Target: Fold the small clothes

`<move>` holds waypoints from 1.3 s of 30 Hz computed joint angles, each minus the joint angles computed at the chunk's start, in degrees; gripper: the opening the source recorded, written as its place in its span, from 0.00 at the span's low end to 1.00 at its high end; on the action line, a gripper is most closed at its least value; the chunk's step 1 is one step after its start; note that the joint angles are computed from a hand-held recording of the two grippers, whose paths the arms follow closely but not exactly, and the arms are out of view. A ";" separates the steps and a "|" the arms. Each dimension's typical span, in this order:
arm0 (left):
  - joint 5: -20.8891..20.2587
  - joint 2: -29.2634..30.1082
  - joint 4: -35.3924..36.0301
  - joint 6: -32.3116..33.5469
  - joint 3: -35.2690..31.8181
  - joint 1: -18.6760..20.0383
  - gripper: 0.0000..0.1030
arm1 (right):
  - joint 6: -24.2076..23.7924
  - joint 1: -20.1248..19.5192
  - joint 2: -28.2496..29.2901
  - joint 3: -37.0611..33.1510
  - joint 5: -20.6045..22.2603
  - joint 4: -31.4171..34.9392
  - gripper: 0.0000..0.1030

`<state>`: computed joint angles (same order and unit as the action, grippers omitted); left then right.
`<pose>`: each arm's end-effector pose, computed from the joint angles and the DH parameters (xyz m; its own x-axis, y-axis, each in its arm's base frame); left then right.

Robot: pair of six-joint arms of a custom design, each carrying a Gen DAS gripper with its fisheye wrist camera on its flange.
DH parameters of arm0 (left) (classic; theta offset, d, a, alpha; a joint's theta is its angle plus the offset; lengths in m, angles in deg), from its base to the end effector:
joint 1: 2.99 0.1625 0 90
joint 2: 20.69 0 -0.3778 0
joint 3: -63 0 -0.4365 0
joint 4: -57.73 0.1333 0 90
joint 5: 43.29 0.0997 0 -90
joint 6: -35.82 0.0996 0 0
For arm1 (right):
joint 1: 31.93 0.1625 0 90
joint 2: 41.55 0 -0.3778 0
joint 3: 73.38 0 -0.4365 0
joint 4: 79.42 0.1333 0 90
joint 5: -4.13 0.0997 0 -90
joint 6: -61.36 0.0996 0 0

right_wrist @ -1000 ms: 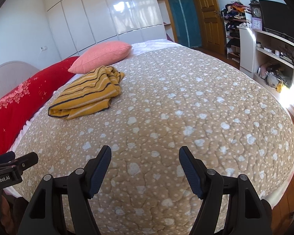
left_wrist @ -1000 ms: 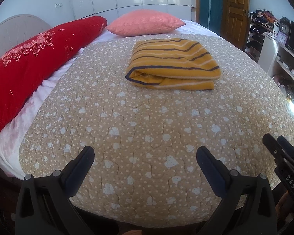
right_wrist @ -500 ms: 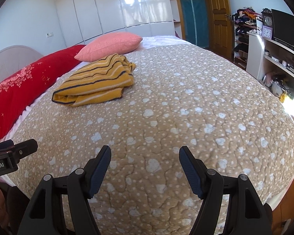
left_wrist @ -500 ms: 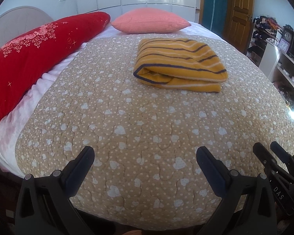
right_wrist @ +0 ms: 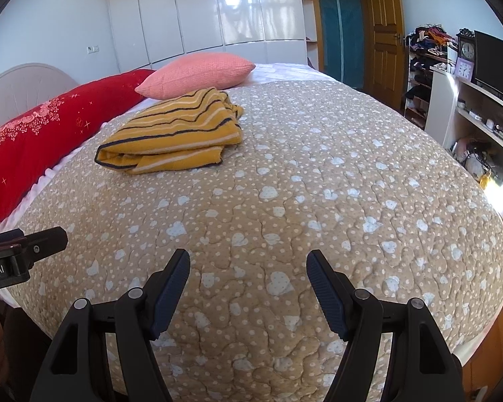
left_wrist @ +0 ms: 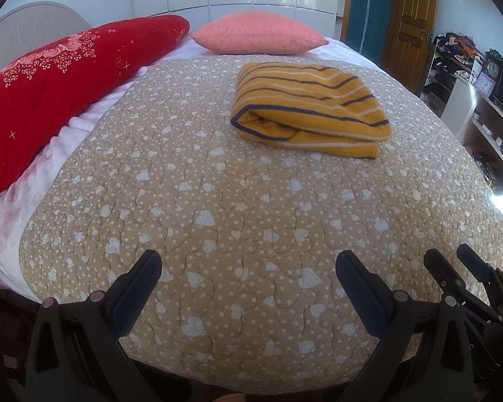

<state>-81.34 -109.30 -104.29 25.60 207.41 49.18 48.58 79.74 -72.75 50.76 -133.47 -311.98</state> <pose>-0.0581 -0.4200 0.1481 -0.7163 0.0665 -0.6946 0.4693 0.7826 -0.4091 0.2093 -0.3650 -0.0453 -0.7608 0.1338 0.6351 -0.4179 0.6477 -0.6371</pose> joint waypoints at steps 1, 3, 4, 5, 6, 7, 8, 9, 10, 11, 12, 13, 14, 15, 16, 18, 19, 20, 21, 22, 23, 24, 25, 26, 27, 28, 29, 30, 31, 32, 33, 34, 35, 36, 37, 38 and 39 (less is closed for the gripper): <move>0.00 0.01 -0.03 -0.02 0.01 0.07 1.00 | -0.02 0.00 0.06 -0.04 0.04 0.11 0.74; 0.08 -0.02 -0.27 0.00 0.09 0.10 1.00 | -0.13 0.14 0.28 -0.17 -0.02 0.11 0.74; 0.02 -0.05 -0.38 0.06 0.11 0.15 1.00 | -0.23 0.22 0.37 -0.24 0.03 0.13 0.75; -0.06 -0.07 -0.41 0.02 0.11 0.15 1.00 | -0.31 0.27 0.44 -0.29 0.08 0.13 0.75; -0.09 -0.08 -0.32 -0.05 0.09 0.14 1.00 | -0.30 0.37 0.56 -0.35 0.02 0.13 0.75; -0.12 -0.11 -0.26 0.02 0.07 0.16 1.00 | -0.32 0.42 0.60 -0.38 -0.01 0.15 0.75; -0.18 -0.16 -0.26 0.02 0.10 0.09 1.00 | -0.27 0.46 0.57 -0.37 -0.04 0.25 0.75; -0.23 -0.15 -0.33 0.07 0.13 0.08 1.00 | -0.19 0.46 0.54 -0.35 0.00 0.35 0.75; -0.31 -0.18 -0.37 0.10 0.17 0.00 1.00 | -0.12 0.44 0.50 -0.31 0.04 0.40 0.75; -0.35 -0.17 -0.51 0.11 0.21 -0.09 1.00 | -0.09 0.44 0.48 -0.30 0.03 0.42 0.75; -0.39 -0.22 -0.72 0.24 0.29 -0.11 1.00 | -0.02 0.47 0.49 -0.31 -0.06 0.39 0.75; -0.45 -0.28 -0.98 0.37 0.37 -0.14 1.00 | 0.06 0.44 0.45 -0.27 -0.05 0.38 0.75; -0.60 -0.40 -1.29 0.53 0.49 -0.20 1.00 | 0.15 0.45 0.43 -0.24 -0.03 0.36 0.75; -0.82 -0.49 -1.68 0.76 0.57 -0.19 1.00 | 0.29 0.48 0.45 -0.26 -0.06 0.36 0.75; -0.96 -0.55 -1.96 0.87 0.65 -0.22 1.00 | 0.36 0.53 0.47 -0.25 -0.11 0.29 0.75; -1.21 -0.68 -2.58 1.23 0.83 -0.22 1.00 | 0.28 0.64 0.55 -0.31 -0.21 0.20 0.75; -1.28 -0.74 -2.72 1.27 0.88 -0.25 1.00 | 0.19 0.69 0.60 -0.36 -0.26 0.19 0.75; -1.32 -0.72 -2.86 1.30 0.90 -0.26 1.00 | 0.16 0.72 0.62 -0.38 -0.22 0.28 0.75; -1.25 -0.67 -2.97 1.34 0.89 -0.26 1.00 | 0.23 0.78 0.65 -0.44 -0.25 0.43 0.75; -1.11 -0.56 -3.01 1.38 0.84 -0.25 1.00 | 0.25 0.81 0.68 -0.49 -0.22 0.55 0.75; -1.01 -0.45 -2.92 1.33 0.77 -0.24 1.00 | 0.23 0.84 0.70 -0.52 -0.18 0.64 0.75; -1.09 -0.42 -2.73 1.21 0.69 -0.15 1.00 | 0.19 0.83 0.74 -0.56 -0.09 0.69 0.75; -1.16 -0.48 -2.41 0.93 0.63 -0.12 1.00 | 0.13 0.80 0.75 -0.54 0.00 0.68 0.75; -1.29 -0.52 -2.02 0.67 0.53 -0.07 1.00 | 0.10 0.80 0.78 -0.55 0.02 0.66 0.75; -1.40 -0.64 -1.72 0.49 0.51 -0.07 1.00 | 0.11 0.81 0.81 -0.58 -0.03 0.61 0.75; -1.49 -0.79 -1.71 0.51 0.56 -0.08 1.00 | 0.17 0.79 0.79 -0.55 -0.04 0.54 0.75; -1.56 -0.95 -1.85 0.55 0.68 -0.16 1.00 | 0.34 0.82 0.80 -0.55 -0.09 0.53 0.75; -1.69 -1.15 -1.98 0.59 0.82 -0.22 1.00 | 0.59 0.86 0.77 -0.57 -0.21 0.62 0.75; -1.98 -1.36 -2.02 0.71 0.90 -0.23 1.00 | 0.74 1.00 0.68 -0.48 -0.41 0.64 0.75; -2.12 -1.54 -1.94 0.74 0.96 -0.24 1.00 | 0.78 1.14 0.69 -0.50 -0.60 0.57 0.75; -2.17 -1.68 -1.84 0.76 1.00 -0.26 1.00 | 0.70 1.35 0.78 -0.60 -0.82 0.35 0.75; -2.19 -1.84 -1.83 0.73 1.08 -0.30 1.00 | 0.61 1.54 0.82 -0.63 -0.94 0.17 0.75; -2.25 -2.00 -1.88 0.70 1.13 -0.30 1.00 | 0.43 1.75 0.90 -0.72 -0.99 0.05 0.75; -2.24 -2.07 -1.81 0.60 1.13 -0.29 1.00 | 0.25 1.97 0.91 -0.78 -1.07 0.10 0.75; -2.29 -2.22 -1.69 0.51 1.15 -0.26 1.00 | 0.04 2.13 0.98 -0.88 -1.14 0.15 0.75; -2.36 -2.44 -1.57 0.39 1.21 -0.23 1.00 | -0.26 2.34 1.10 -1.02 -1.23 0.17 0.75; -2.40 -2.60 -1.48 0.25 1.25 -0.23 1.00 | -0.42 2.52 1.17 -1.15 -1.30 0.22 0.75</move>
